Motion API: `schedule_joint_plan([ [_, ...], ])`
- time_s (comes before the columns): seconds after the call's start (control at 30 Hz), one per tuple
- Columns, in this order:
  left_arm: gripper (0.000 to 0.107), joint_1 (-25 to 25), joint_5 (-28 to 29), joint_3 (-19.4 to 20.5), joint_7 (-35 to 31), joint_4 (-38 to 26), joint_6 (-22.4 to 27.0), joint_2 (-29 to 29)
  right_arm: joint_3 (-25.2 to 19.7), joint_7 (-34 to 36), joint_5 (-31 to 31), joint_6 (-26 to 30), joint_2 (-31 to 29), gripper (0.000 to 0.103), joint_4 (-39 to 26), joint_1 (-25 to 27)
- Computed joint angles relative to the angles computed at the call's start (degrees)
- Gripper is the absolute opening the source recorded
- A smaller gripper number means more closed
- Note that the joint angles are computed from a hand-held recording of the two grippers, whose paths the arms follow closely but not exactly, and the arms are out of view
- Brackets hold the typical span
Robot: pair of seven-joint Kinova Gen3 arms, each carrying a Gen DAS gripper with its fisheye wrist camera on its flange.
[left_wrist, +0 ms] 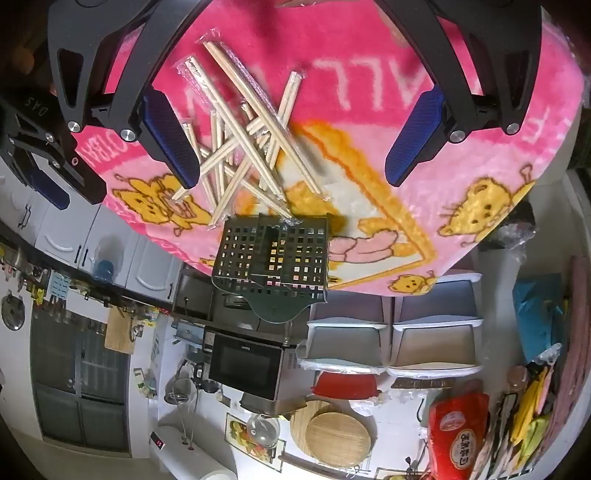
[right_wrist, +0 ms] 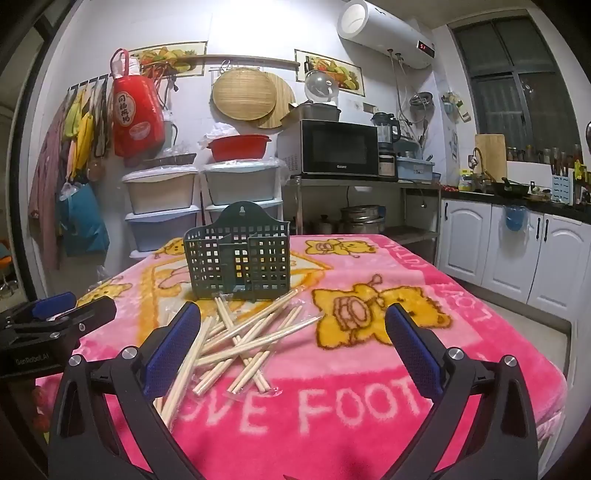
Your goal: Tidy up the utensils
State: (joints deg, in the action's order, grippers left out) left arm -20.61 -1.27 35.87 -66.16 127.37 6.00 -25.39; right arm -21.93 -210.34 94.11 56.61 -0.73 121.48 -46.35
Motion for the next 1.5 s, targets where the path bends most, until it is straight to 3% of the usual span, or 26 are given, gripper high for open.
schedule_joint_plan([
  [1.5,0.093,0.28,-0.49,0.01,0.44,-0.34,0.66,0.16,0.14,0.57,-0.16,-0.55,-0.25,0.097,-0.06,0.31],
])
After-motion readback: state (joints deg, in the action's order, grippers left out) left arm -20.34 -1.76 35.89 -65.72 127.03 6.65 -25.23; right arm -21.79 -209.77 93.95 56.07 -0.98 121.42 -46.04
